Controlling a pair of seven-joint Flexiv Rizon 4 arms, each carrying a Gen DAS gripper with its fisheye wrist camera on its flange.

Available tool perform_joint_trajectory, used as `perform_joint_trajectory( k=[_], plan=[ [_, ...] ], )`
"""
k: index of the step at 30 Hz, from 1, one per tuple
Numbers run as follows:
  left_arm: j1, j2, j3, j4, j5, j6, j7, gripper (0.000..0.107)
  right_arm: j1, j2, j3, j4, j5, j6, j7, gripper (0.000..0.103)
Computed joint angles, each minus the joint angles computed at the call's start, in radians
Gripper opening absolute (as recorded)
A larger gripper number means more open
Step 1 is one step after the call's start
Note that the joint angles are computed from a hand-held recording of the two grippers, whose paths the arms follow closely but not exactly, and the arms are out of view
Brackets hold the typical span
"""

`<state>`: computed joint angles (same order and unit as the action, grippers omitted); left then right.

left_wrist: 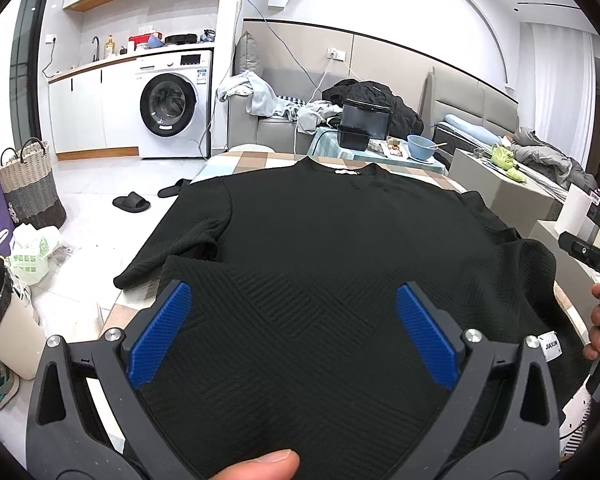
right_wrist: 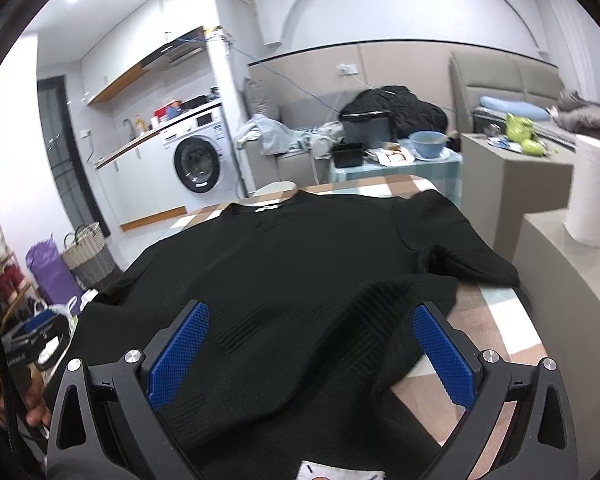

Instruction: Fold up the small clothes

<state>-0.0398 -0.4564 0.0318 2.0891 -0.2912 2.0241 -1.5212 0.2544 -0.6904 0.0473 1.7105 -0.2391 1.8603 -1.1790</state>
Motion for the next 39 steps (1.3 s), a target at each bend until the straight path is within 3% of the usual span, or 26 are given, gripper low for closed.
perform_joint_trajectory(
  k=[3, 7, 11, 17, 22, 27, 29, 32, 34, 39],
  plan=[
    [-0.007, 0.001, 0.005, 0.002, -0.005, -0.003, 0.002, 0.102, 0.017, 0.004, -0.033, -0.002, 0.042, -0.005, 0.029, 0.103],
    [0.014, 0.006, -0.016, 0.001, 0.004, -0.019, -0.014, 0.102, -0.058, -0.008, 0.038, -0.029, 0.045, -0.022, 0.082, 0.103],
    [0.003, 0.018, -0.001, 0.0, 0.006, -0.039, -0.008, 0.102, -0.032, -0.002, -0.009, -0.015, 0.057, 0.011, 0.092, 0.103],
    [-0.005, 0.033, 0.015, -0.012, -0.009, -0.069, -0.002, 0.102, -0.003, 0.023, -0.039, -0.006, 0.032, -0.051, 0.077, 0.103],
    [-0.019, 0.036, 0.043, -0.034, -0.039, -0.096, 0.008, 0.102, -0.024, 0.009, -0.007, -0.055, 0.006, -0.128, 0.078, 0.103],
    [0.007, 0.031, 0.032, -0.065, -0.046, -0.137, 0.0, 0.102, -0.129, -0.043, 0.13, -0.146, 0.002, -0.188, 0.065, 0.103],
    [-0.029, 0.018, 0.076, -0.087, -0.073, -0.167, 0.001, 0.102, -0.159, -0.067, 0.167, -0.186, 0.016, -0.198, 0.069, 0.103],
    [-0.042, -0.002, 0.106, -0.117, -0.085, -0.21, -0.001, 0.102, -0.24, -0.097, 0.277, -0.266, 0.015, -0.346, 0.024, 0.103],
    [-0.063, -0.02, 0.137, -0.14, -0.091, -0.225, -0.008, 0.102, -0.253, -0.108, 0.29, -0.296, 0.046, -0.381, 0.009, 0.103],
    [-0.021, -0.048, 0.11, -0.182, -0.071, -0.243, -0.019, 0.102, -0.283, -0.153, 0.291, -0.399, 0.156, -0.479, 0.027, 0.103]
  ],
)
